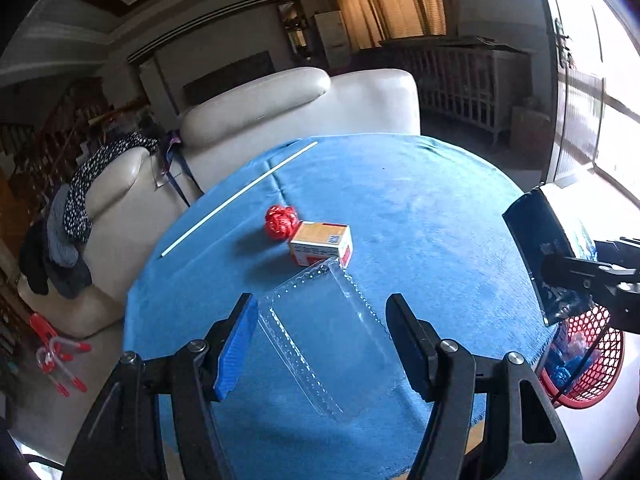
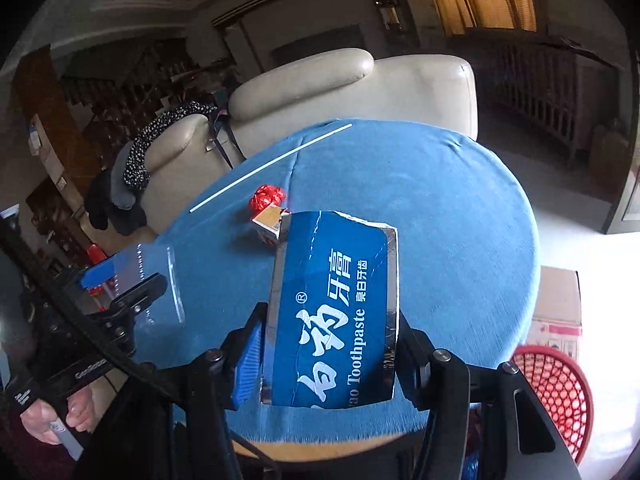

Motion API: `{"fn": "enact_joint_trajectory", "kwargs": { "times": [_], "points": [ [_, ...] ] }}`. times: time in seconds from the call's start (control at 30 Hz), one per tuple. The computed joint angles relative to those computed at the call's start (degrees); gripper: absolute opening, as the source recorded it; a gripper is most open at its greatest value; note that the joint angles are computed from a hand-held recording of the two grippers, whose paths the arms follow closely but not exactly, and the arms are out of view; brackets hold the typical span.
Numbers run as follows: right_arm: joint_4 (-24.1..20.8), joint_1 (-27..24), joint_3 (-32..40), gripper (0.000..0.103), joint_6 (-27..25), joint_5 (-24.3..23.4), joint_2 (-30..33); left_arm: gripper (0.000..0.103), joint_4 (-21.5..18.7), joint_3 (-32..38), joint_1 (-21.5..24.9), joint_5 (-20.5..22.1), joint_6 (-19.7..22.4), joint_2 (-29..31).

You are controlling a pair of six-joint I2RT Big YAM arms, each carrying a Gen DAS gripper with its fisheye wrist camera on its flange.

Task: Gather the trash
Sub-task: 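Lift the toothpaste box and clear tray and carry them toward the red basket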

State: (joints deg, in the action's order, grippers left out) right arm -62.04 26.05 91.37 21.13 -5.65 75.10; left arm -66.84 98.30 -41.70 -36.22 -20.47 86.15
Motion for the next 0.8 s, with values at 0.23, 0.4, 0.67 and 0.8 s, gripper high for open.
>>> {"fn": "enact_joint_trajectory", "kwargs": {
  "times": [0.23,0.4,0.67,0.8],
  "points": [
    [1.06,-2.16,-4.76,0.060,1.28,-1.64,-4.72,0.068,-1.30,2.81,-2.13,-0.42,0.65,2.34],
    [1.74,-3.14,-7.36,0.060,0.96,-1.46,-7.34,0.068,-2.25,4.84,-3.17,-0.90,1.24,4.05],
    [2.55,-4.92,-9.91,0.060,0.96,-2.17,-9.91,0.068,-2.96,7.18,-4.33,-0.82,2.00,6.16],
    [2.62,-5.45,-10.96,0.060,1.06,-2.08,-11.03,0.068,-3.35,7.99,-4.93,-0.76,2.12,6.90]
  ]
}}
